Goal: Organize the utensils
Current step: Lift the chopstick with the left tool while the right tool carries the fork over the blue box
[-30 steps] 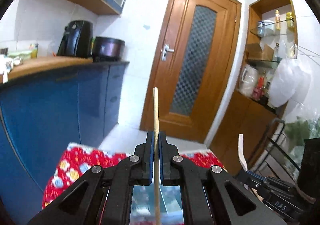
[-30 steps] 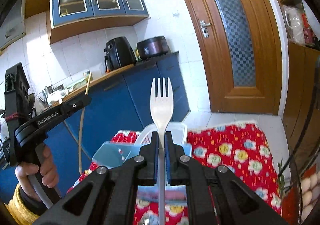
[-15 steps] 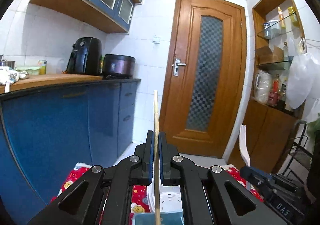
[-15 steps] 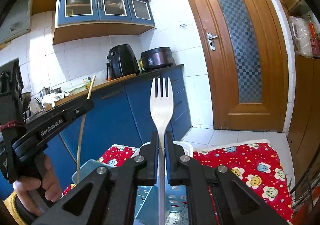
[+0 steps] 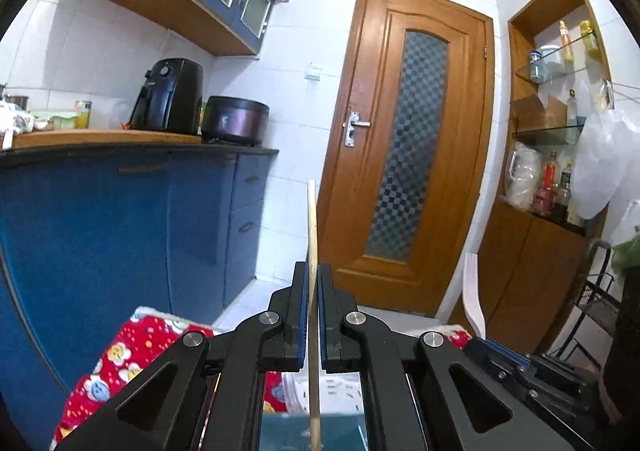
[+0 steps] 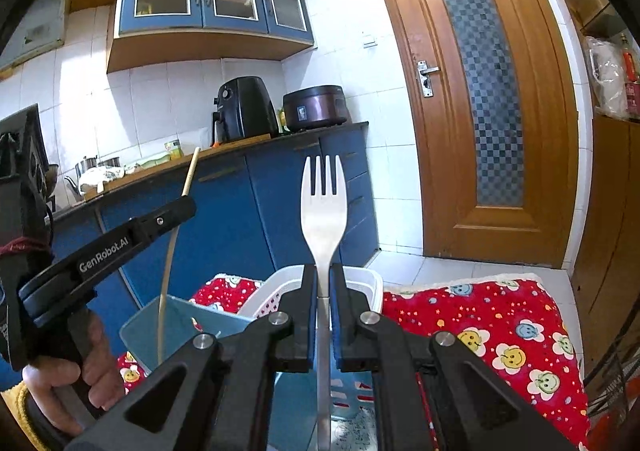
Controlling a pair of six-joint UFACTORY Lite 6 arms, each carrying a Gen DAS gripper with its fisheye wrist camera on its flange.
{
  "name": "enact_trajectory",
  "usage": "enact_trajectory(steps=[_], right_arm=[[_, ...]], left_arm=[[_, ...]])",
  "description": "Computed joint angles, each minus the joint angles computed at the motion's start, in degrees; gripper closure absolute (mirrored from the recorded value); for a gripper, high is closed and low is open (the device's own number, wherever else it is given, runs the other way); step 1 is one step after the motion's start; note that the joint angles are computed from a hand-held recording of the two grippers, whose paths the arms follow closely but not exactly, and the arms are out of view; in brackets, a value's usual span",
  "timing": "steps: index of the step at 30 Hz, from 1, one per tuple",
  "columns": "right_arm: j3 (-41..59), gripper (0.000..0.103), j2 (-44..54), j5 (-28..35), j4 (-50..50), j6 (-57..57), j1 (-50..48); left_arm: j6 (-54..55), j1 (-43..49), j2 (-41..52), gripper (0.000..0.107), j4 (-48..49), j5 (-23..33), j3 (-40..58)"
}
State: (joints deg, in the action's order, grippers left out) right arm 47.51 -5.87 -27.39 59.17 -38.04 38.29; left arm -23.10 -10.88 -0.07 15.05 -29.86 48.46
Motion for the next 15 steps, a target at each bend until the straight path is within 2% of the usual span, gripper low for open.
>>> enact_trajectory(steps=[5,12,15], right_arm=[[-1.5,0.095,-0.7,0.2,-1.1,1.8,-0.2],[-2.7,0.095,-1.3,-0.2,-0.9,2.8,0.6],[-2.9,0.087,-1.6,0.6,-1.2,3.6,0.5]], left_arm=[[4.4,-1.4,-0.5,0.103,-3.9,-1.1,-2.8],[3.0,-0.9,-0.4,0.103,-1.8,-0.8,-4.4],[4.2,-1.0,-1.2,0.103,-2.5,-0.6,-5.4]])
